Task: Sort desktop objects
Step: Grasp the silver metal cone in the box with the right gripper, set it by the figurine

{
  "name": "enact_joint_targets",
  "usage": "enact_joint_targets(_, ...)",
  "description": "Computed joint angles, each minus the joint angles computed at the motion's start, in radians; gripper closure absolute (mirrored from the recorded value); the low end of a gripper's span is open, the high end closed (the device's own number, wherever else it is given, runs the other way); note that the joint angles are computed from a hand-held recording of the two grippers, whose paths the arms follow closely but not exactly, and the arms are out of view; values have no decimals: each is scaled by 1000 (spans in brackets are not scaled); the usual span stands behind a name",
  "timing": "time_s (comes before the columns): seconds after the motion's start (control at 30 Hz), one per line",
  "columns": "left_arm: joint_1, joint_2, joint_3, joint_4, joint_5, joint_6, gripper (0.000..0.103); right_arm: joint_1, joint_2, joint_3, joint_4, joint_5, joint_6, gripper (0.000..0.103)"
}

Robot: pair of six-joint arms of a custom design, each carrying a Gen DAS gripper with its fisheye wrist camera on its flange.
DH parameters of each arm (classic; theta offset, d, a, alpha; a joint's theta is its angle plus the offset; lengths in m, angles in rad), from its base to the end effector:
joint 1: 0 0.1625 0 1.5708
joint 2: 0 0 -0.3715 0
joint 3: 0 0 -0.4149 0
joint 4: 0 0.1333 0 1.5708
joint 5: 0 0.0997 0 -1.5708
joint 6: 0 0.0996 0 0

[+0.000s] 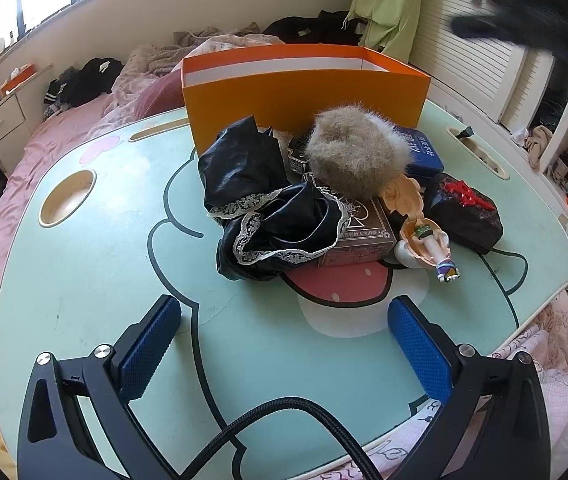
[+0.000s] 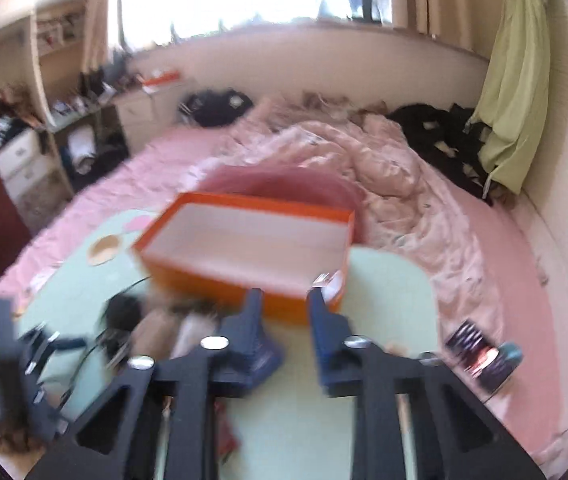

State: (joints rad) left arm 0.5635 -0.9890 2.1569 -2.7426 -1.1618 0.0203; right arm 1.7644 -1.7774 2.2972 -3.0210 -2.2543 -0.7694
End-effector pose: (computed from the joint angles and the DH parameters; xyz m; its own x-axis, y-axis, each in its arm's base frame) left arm -0.3023 -0.3956 0.0002 -0.4741 0.7855 -0.3977 0.8552 0.5183 0.0042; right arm 0.1471 -0.3843 0.3538 -0.5366 -0.1581 0.8289 -0.6797 0.6631 -0.3135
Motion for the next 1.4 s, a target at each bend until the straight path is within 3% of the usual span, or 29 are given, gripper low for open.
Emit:
enact_joint_targets(0.13, 0, 0, 0, -1, -1, 0, 0, -15, 237, -235, 247, -175, 144, 83)
enact_joint_targets(0.17, -1, 0, 0, 0, -1, -1, 0, -18, 280, -271, 301, -217, 197, 83)
enact_joint_targets(0.27, 0, -5, 5, -2, -2, 1, 0, -37, 384, -342, 393, -323, 249, 79)
enact_joint_targets(0.4, 1, -7, 5, -5, -4, 5, 0, -49, 450, -375, 445, -423, 289, 75)
enact_joint_targets(0.47, -2, -6, 6, -7, -4, 4, 0, -52, 470, -378, 459, -462, 285, 59)
enact_joint_targets(0.5, -2, -6, 6, -7, -4, 3, 0, -51, 477, -383, 468, -474, 300, 58)
enact_joint_targets(0.57, -4, -6, 5, -8, -5, 3, 0, -57, 489, -396, 496, -489, 336, 46)
enact_joint_targets(0.63, -5, -4, 6, -11, -4, 3, 0, -56, 505, -401, 485, -516, 341, 45)
enact_joint_targets(0.7, -7, -2, 6, -14, -4, 2, 0, -59, 484, -417, 591, -472, 423, 46)
enact_joint_targets(0.73, -6, -1, 5, -14, -6, 0, 0, -74, 457, -425, 686, -387, 501, 59)
enact_joint_targets(0.8, -7, 0, 6, -17, -6, -1, 0, -80, 415, -432, 749, -243, 532, 61)
enact_joint_targets(0.93, -9, 1, 8, -20, -6, -4, 0, -63, 400, -403, 639, -264, 469, 60)
enact_joint_targets(1.07, -10, 2, 7, -19, -5, -5, 0, -35, 385, -417, 681, -281, 496, 54)
enact_joint_targets(1.1, -9, 1, 8, -20, -5, -4, 0, -31, 390, -429, 705, -305, 511, 53)
enact_joint_targets(1.17, -8, 1, 8, -20, -6, -4, 0, -30, 401, -464, 845, -343, 620, 53)
enact_joint_targets(1.27, -9, 2, 7, -20, -6, -4, 0, -59, 430, -534, 1070, -322, 800, 53)
enact_joint_targets(1.4, -7, -2, 7, -19, -7, -2, 0, -99, 423, -570, 1141, -170, 837, 56)
